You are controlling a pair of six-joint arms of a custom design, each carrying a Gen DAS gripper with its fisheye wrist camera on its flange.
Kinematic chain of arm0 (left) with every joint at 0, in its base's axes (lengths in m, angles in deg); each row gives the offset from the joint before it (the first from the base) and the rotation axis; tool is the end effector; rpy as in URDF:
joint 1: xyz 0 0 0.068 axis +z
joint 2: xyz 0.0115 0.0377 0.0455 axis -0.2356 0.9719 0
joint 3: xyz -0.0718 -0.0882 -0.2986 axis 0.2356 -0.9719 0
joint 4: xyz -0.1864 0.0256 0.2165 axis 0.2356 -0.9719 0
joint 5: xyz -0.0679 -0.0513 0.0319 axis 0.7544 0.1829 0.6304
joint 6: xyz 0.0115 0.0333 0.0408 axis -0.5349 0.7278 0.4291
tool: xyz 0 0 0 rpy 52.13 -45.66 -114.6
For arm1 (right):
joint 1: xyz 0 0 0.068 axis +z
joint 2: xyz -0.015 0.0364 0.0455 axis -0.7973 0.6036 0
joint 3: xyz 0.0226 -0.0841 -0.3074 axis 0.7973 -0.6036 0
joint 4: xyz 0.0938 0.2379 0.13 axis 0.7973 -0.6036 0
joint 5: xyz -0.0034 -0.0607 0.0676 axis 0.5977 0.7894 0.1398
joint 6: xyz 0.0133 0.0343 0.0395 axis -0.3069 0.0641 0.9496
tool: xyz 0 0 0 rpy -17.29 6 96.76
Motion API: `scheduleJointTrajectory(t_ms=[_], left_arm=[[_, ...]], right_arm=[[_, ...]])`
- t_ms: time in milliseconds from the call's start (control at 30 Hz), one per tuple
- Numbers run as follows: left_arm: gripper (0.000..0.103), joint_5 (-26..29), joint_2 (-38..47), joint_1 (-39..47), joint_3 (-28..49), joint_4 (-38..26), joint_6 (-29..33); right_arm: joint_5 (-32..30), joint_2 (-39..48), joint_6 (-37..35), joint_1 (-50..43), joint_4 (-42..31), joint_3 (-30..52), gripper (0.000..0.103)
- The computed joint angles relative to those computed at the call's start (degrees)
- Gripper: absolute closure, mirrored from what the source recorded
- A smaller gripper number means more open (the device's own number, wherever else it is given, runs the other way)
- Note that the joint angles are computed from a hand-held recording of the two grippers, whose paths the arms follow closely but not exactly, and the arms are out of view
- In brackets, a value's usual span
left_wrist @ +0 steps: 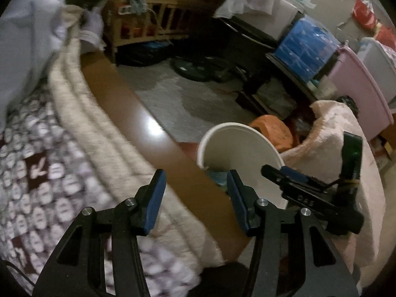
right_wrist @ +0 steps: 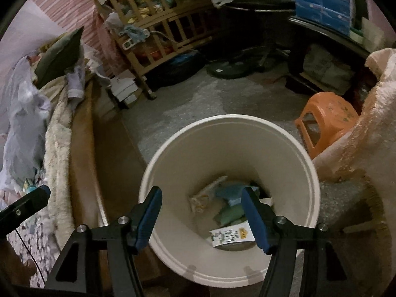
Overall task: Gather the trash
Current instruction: 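Move both open grippers back to the trash on the bed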
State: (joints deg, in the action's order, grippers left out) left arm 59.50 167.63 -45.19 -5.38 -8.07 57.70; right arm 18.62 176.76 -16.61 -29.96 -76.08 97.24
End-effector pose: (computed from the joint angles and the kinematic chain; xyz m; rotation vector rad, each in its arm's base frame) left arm 0.2650 -0.1650 0.1447 0.1537 2.5380 -0.4790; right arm 0.2651 0.1106 0.1124 0.1605 2.5973 0.2894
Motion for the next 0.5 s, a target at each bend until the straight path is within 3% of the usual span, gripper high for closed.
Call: scheduleJointTrajectory(t_ms=[200, 500], left_arm=[[0.054, -4.2, -5.2, 2.9, -5.1, -0.2, 1.7], [0.054, -6.1, -13.3, 10.5, -12.4, -1.1, 4.8]], right_arm=[[2.3, -1.2, 0.6, 5.9, -2.1, 2.4, 0.039], [5.1, 0.0, 1.7, 15.2, -5.5, 8.7, 0.039]])
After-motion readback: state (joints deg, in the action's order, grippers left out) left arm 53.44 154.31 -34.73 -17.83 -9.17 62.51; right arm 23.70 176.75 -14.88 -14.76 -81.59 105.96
